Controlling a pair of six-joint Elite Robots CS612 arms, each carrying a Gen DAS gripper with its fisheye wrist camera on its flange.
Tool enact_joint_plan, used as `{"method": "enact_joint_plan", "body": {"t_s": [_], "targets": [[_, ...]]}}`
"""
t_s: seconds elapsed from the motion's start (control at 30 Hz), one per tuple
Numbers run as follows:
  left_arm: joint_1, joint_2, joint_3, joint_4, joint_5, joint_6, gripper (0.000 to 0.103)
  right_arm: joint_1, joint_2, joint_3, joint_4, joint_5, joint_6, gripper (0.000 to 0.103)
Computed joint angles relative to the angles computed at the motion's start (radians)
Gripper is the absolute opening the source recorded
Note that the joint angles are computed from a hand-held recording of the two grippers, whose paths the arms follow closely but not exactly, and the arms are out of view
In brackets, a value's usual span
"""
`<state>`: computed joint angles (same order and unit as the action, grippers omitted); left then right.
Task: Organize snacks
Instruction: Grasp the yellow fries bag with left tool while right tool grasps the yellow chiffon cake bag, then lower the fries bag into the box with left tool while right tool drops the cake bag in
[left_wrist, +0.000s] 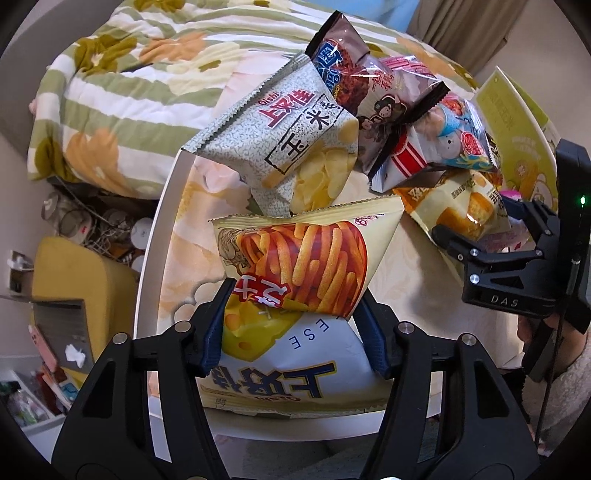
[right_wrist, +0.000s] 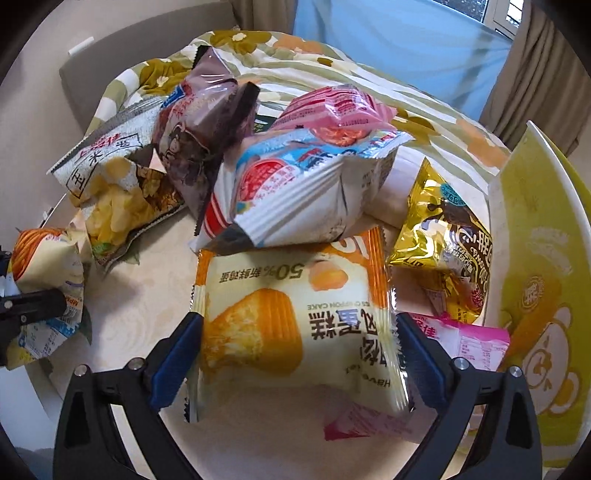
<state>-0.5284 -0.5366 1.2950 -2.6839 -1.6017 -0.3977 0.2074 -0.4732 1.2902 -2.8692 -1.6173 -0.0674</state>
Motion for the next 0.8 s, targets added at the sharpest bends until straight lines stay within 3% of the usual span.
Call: {"method": "enact_joint_plan", "body": {"t_s": [0.2, 0.47, 0.8], "targets": [[0.007, 0.002, 0.004, 0.003, -0.025, -0.019, 0.058, -0.014, -0.012, 0.037, -0.036, 0.063, 0.010, 0.082], [0.005, -0.016, 0.026, -0.032, -0.025, -0.009, 0.058, -0.004, -0.042, 0.087, -0.073, 0.051, 0.041, 0.081], [-0.002, -0.060, 0.068, -0.124, -0.041, 0.066, 0.058, 0.000, -0.111, 0.179, -0.147, 0.018, 0.127, 0.081]]}}
